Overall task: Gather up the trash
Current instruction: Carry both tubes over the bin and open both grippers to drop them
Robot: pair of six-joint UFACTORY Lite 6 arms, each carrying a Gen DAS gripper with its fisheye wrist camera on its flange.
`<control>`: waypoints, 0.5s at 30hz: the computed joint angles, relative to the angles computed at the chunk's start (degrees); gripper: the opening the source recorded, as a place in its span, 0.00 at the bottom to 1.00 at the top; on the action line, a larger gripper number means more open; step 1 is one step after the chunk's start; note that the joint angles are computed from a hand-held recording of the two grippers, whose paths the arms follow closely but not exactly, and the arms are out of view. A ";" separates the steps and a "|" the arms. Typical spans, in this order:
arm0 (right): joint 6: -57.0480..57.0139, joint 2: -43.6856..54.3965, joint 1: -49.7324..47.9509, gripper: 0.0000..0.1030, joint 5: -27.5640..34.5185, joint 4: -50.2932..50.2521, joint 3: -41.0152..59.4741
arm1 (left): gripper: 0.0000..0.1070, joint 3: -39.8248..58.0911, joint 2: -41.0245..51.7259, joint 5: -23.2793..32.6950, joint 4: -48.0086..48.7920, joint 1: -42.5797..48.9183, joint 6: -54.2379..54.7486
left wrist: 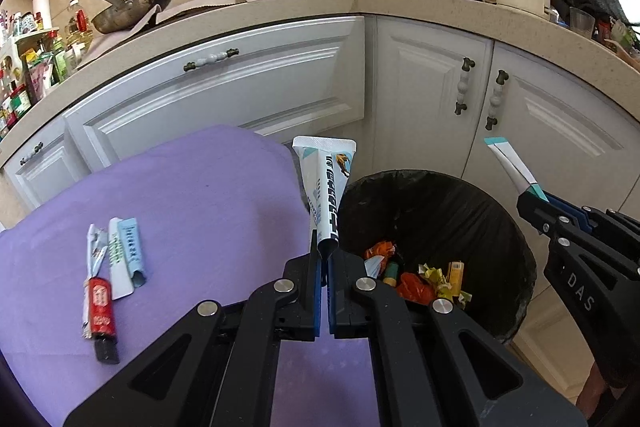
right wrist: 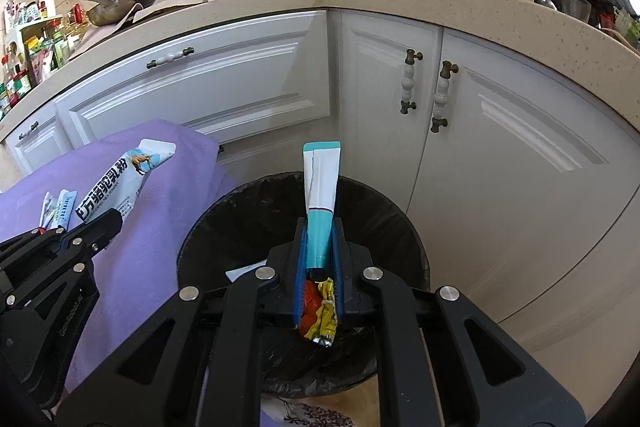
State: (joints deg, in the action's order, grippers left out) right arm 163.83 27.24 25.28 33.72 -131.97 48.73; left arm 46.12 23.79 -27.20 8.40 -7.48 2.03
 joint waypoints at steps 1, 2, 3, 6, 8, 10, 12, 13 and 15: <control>0.25 0.38 -0.36 0.11 -0.06 -0.32 0.34 | 0.02 0.84 0.68 0.24 -0.74 -0.46 0.54; 0.64 0.88 -0.99 0.11 -0.15 -0.88 0.74 | 0.02 1.74 1.43 0.48 -1.50 -1.00 1.09; 0.94 1.22 -1.39 0.11 -0.28 -1.27 0.99 | 0.02 2.45 1.99 0.75 -2.13 -1.42 1.53; 2.31 2.39 -2.75 0.11 -0.60 -2.94 1.67 | 0.02 4.42 3.56 1.37 -3.12 -2.47 2.16; 2.80 3.33 -3.43 0.11 -0.92 -3.59 2.33 | 0.02 5.42 4.41 1.72 -3.44 -2.97 2.45; 3.27 4.10 -3.94 0.11 -1.16 -4.19 2.82 | 0.02 6.45 5.28 2.21 -3.66 -3.27 2.64; 3.26 5.05 -4.28 0.11 -1.27 -4.22 3.50 | 0.03 7.63 6.20 2.98 -3.68 -3.36 2.38; 3.58 5.48 -4.53 0.12 -1.47 -4.58 3.84 | 0.03 8.06 6.47 3.33 -3.69 -3.36 2.21; 3.79 6.24 -5.06 0.13 -2.04 -5.08 4.70 | 0.05 8.94 7.13 4.06 -2.98 -3.35 1.33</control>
State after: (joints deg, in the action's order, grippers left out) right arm 167.62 33.49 20.22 31.69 -137.05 53.43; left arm 55.06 30.92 -23.14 5.42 -10.82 3.36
